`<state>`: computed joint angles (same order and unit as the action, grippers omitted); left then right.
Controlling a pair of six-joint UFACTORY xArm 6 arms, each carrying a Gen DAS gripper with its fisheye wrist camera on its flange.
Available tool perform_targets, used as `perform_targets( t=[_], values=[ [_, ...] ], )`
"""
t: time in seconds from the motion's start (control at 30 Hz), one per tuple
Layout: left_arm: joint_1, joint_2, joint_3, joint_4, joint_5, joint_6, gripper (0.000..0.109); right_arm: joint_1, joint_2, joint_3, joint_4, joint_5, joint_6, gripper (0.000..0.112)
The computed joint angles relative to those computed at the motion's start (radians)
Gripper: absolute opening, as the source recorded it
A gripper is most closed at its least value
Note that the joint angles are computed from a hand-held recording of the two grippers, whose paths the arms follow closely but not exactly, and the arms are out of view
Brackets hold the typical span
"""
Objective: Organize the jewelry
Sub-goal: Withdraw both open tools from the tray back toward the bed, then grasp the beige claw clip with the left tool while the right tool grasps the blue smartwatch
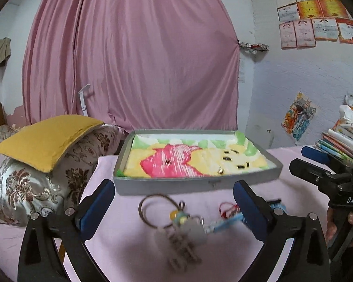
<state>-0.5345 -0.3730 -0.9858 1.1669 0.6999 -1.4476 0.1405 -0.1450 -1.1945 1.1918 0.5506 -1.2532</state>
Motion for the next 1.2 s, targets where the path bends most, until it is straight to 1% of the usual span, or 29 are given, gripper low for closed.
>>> perform_targets(
  t=[0.1,0.23,0.33,0.5,0.6,0.7,0.77,0.8,0.83,0.87,0.93,1.0,1.13,1.2],
  values=[
    [-0.014,-0.024,0.032,-0.024,0.006,0.008,0.101,-0.017,-0.02,0.024,-0.045,0.04,0.017,0.101],
    [-0.026,-0.044,0.068,-0.072,0.007,0.03,0.101,-0.023,-0.033,0.038,-0.086,0.068,0.04,0.101],
    [-0.028,-0.054,0.091,-0.124,0.005,0.053,0.101,-0.03,-0.03,0.038,-0.148,0.1,0.088,0.101],
    [-0.006,-0.056,0.108,-0.215,-0.01,0.096,0.101,-0.035,-0.011,0.028,-0.262,0.155,0.17,0.101],
    [0.007,-0.049,0.109,-0.276,-0.02,0.132,0.101,-0.034,-0.003,0.025,-0.293,0.174,0.195,0.101],
    [0.016,-0.037,0.103,-0.339,-0.024,0.174,0.101,-0.041,0.011,0.009,-0.328,0.212,0.222,0.101],
    [0.023,-0.032,0.106,-0.365,-0.04,0.188,0.1,-0.045,0.023,-0.003,-0.34,0.239,0.233,0.1],
    [0.026,-0.029,0.105,-0.377,-0.046,0.196,0.096,-0.046,0.028,-0.01,-0.347,0.254,0.239,0.1],
    [0.028,-0.026,0.105,-0.391,-0.051,0.207,0.092,-0.05,0.036,-0.019,-0.349,0.28,0.237,0.097],
    [0.03,-0.022,0.104,-0.4,-0.056,0.215,0.091,-0.049,0.039,-0.023,-0.355,0.291,0.239,0.095],
    [0.035,-0.015,0.102,-0.421,-0.064,0.232,0.084,-0.042,0.046,-0.031,-0.372,0.303,0.248,0.084],
    [0.042,-0.007,0.098,-0.451,-0.073,0.255,0.078,-0.037,0.058,-0.046,-0.391,0.321,0.261,0.08],
    [0.051,0.002,0.094,-0.485,-0.086,0.273,0.075,-0.021,0.082,-0.069,-0.424,0.334,0.282,0.073],
    [0.054,0.009,0.088,-0.502,-0.085,0.28,0.074,-0.014,0.088,-0.076,-0.433,0.339,0.289,0.073]
  ],
)
